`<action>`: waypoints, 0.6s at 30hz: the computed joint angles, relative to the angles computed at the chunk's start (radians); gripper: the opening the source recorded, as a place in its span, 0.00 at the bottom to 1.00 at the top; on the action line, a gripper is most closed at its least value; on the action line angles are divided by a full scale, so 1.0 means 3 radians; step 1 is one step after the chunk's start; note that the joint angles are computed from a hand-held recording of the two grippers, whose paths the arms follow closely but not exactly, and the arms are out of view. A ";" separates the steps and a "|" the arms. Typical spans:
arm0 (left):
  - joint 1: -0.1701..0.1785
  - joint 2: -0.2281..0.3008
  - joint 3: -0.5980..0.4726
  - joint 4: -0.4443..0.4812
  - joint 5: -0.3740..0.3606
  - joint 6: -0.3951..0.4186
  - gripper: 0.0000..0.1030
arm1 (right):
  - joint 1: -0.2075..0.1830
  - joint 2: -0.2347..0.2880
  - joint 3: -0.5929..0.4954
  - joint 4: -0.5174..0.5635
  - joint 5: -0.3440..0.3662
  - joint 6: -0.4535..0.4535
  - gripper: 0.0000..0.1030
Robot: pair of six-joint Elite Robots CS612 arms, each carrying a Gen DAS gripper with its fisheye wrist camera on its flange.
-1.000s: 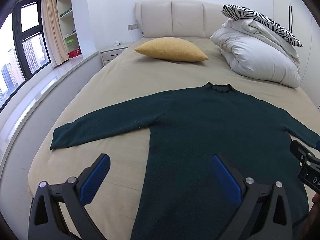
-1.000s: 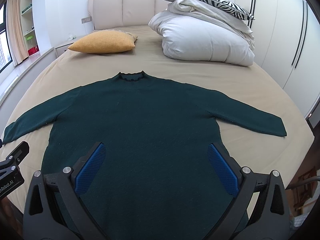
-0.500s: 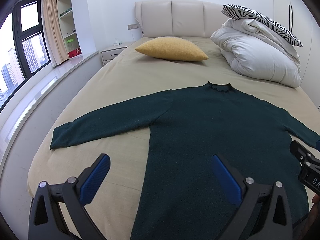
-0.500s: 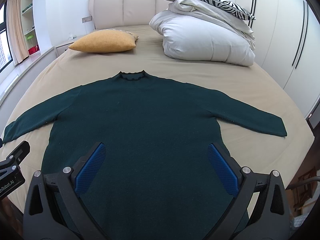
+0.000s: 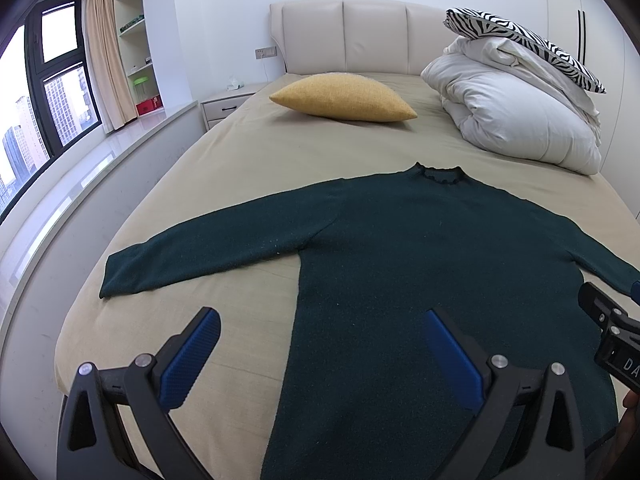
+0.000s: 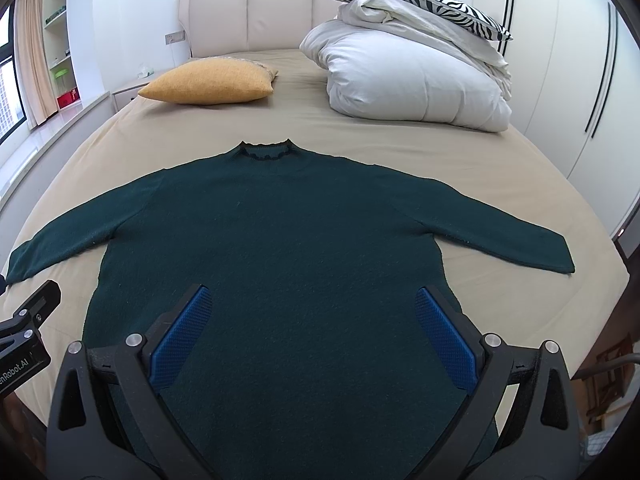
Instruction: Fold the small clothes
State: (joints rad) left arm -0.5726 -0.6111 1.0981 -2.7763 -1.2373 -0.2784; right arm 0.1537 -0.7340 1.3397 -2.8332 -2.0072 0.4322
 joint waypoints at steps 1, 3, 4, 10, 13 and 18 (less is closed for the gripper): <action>0.0000 0.0000 -0.0002 0.0004 -0.0002 -0.0001 1.00 | 0.0001 0.0003 -0.0004 0.0002 0.0002 0.0000 1.00; 0.0000 0.0000 -0.0002 0.0004 -0.0002 -0.0001 1.00 | 0.0002 0.0006 -0.0007 0.0004 0.0002 0.0003 1.00; 0.0000 0.0000 -0.0002 0.0005 -0.0001 -0.0002 1.00 | 0.0003 0.0008 -0.0008 0.0002 0.0003 0.0003 1.00; 0.0000 0.0000 -0.0002 0.0007 -0.0002 0.0000 1.00 | 0.0005 0.0011 -0.0012 0.0008 0.0002 0.0006 1.00; 0.0000 0.0001 -0.0004 0.0008 -0.0003 -0.0003 1.00 | 0.0013 0.0026 -0.0023 0.0008 -0.0001 0.0015 1.00; 0.0000 0.0001 -0.0005 0.0010 -0.0002 -0.0004 1.00 | 0.0013 0.0028 -0.0026 0.0012 -0.0001 0.0012 1.00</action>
State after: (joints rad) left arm -0.5727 -0.6108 1.0967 -2.7734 -1.2380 -0.2795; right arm 0.1575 -0.7256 1.3318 -2.8296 -2.0075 0.4359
